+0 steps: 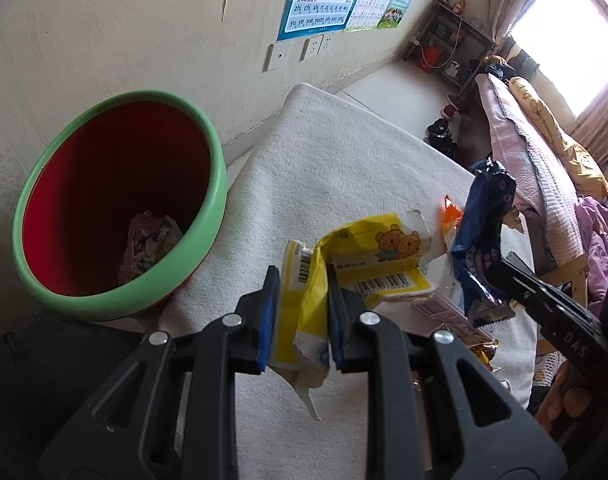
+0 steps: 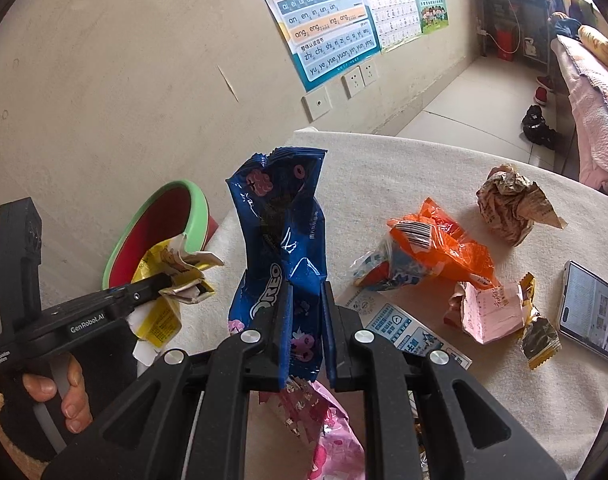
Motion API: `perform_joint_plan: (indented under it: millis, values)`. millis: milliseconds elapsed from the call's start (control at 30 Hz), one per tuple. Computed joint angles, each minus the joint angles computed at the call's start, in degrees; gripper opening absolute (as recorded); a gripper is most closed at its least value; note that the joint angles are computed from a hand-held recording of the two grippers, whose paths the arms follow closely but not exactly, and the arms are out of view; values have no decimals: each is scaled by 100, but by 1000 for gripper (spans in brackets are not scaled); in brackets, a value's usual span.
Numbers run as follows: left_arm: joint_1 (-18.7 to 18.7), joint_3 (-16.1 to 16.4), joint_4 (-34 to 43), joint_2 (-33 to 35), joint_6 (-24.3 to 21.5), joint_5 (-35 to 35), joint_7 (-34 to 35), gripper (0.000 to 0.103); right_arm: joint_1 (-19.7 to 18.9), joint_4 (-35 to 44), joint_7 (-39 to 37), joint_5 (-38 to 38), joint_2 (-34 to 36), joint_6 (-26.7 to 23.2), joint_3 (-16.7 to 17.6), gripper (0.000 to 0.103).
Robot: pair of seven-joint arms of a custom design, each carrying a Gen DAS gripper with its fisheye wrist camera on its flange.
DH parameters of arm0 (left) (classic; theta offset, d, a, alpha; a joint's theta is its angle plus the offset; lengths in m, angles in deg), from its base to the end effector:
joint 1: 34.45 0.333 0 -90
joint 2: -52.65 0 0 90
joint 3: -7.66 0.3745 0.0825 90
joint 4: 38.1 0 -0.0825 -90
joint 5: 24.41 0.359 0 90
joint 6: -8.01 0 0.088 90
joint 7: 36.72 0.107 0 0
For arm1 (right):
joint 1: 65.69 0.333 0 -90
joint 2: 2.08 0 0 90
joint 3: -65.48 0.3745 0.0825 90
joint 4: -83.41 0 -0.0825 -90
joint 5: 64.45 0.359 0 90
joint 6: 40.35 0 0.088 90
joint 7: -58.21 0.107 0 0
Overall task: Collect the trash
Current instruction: 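Lift the yellow wrapper with the left tool while the right tool lifts the Oreo wrapper, then carry both wrappers over the green bin and open both tools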
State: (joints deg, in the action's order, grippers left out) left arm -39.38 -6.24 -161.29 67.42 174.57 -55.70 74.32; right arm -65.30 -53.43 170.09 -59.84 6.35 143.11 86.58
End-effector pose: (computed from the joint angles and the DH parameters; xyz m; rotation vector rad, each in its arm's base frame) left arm 0.5792 -0.1544 0.4072 -1.8693 2.2194 -0.8268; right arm 0.5105 0.1859 0.4182 -1.6551 1.8499 -0.2588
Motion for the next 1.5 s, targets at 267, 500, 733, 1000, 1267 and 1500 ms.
perform_joint_plan:
  millis: [267, 500, 733, 1000, 1267, 1500]
  values:
    - [92, -32, 29, -22, 58, -195, 94, 22, 426, 23, 140, -142, -29, -84, -370, 13]
    - [117, -62, 24, 1, -28, -310, 179, 22, 592, 144, 13, -119, 91, -256, -395, 13]
    - [172, -71, 66, 35, -43, -478, 313, 22, 758, 248, -15, -67, 141, -282, -441, 13]
    - [175, -51, 65, 50, -20, -517, 294, 22, 1016, 464, 144, -287, 193, -301, -623, 13]
    - [246, -47, 79, 37, 29, -646, 326, 22, 1047, 528, 212, -349, 270, -282, -594, 13]
    - [329, -24, 111, 32, 184, -768, 327, 22, 1017, 610, 226, -390, 333, -303, -503, 13]
